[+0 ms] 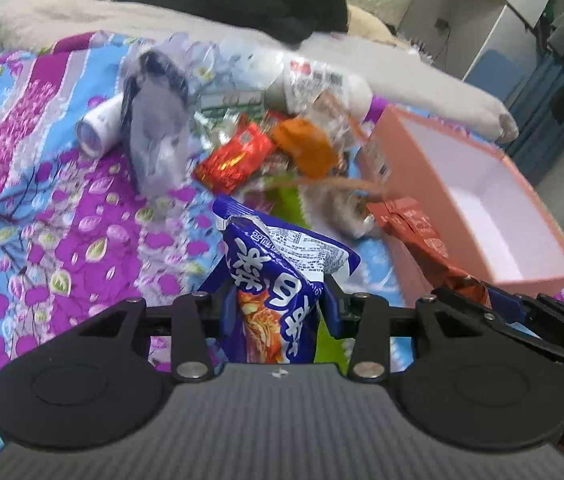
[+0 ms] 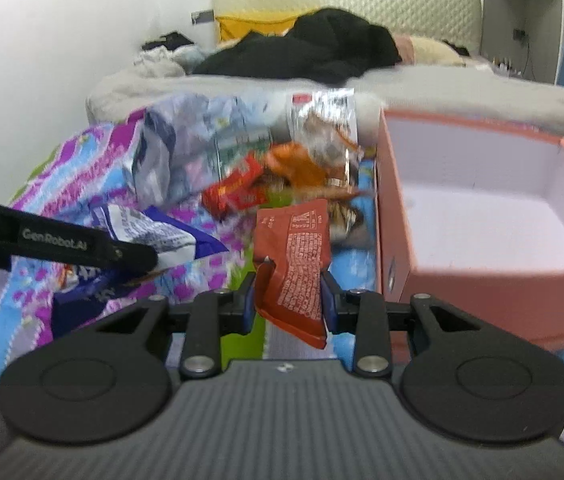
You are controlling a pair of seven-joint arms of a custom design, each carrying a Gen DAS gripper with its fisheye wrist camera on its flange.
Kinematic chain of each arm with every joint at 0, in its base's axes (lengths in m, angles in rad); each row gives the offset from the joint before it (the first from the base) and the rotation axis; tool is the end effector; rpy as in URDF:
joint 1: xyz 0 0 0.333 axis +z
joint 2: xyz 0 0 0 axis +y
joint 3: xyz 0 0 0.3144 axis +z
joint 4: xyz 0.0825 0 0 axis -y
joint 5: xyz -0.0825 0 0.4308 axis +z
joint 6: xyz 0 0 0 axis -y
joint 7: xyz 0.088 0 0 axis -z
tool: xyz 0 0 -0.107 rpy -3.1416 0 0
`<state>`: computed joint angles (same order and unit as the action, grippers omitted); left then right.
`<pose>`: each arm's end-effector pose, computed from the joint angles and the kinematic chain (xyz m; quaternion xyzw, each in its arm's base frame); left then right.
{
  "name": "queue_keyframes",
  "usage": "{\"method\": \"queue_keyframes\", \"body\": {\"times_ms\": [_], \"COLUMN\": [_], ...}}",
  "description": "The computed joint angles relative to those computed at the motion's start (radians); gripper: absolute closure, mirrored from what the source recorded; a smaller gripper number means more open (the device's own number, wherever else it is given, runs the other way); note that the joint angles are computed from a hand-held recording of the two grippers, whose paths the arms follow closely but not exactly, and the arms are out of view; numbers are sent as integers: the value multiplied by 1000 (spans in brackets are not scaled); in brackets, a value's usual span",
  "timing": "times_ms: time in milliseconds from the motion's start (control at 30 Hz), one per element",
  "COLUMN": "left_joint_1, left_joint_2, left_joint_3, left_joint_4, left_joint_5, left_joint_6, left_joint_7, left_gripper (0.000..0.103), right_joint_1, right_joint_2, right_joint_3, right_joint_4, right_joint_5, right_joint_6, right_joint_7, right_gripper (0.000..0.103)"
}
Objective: Organize snacks
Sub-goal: 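Lower both packets into the pink box and open both tools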
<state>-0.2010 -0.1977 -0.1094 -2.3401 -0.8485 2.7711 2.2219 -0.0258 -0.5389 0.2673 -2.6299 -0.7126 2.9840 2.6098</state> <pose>0.5355 -0.1390 0.4467 -0.5630 0.7342 -0.3691 0.0881 0.4338 0.1573 0.4745 -0.5939 0.6639 -0.3111 0.3313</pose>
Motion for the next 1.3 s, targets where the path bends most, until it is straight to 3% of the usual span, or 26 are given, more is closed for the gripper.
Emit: {"method": "queue_keyframes", "body": {"times_ms": [233,733,900,1300], "left_joint_1": [-32,-81,-91,-129], "left_joint_2": [-9,121,213,422], "left_joint_3": [0,-78,-125,-189], "left_joint_4": [82,360,456,579], "left_joint_5": [-69,-119,-51,265], "left_joint_6": [-4,11,-24,-45], "left_joint_7": [23,-3,-72,-274], "left_gripper": [56,56,56,55], "right_joint_1": [-28,-221,-278,-299], "right_joint_2": [-52,-100,-90,-20], "right_joint_3": [-10,-24,-36,-128], "right_joint_4": [48,129,119,39], "right_joint_5": [-17,-91,-104,-58], "right_joint_6": [-26,7,7,-9], "right_joint_7": [-31,-41,-44,-61], "right_gripper": [67,67,67,67]}}
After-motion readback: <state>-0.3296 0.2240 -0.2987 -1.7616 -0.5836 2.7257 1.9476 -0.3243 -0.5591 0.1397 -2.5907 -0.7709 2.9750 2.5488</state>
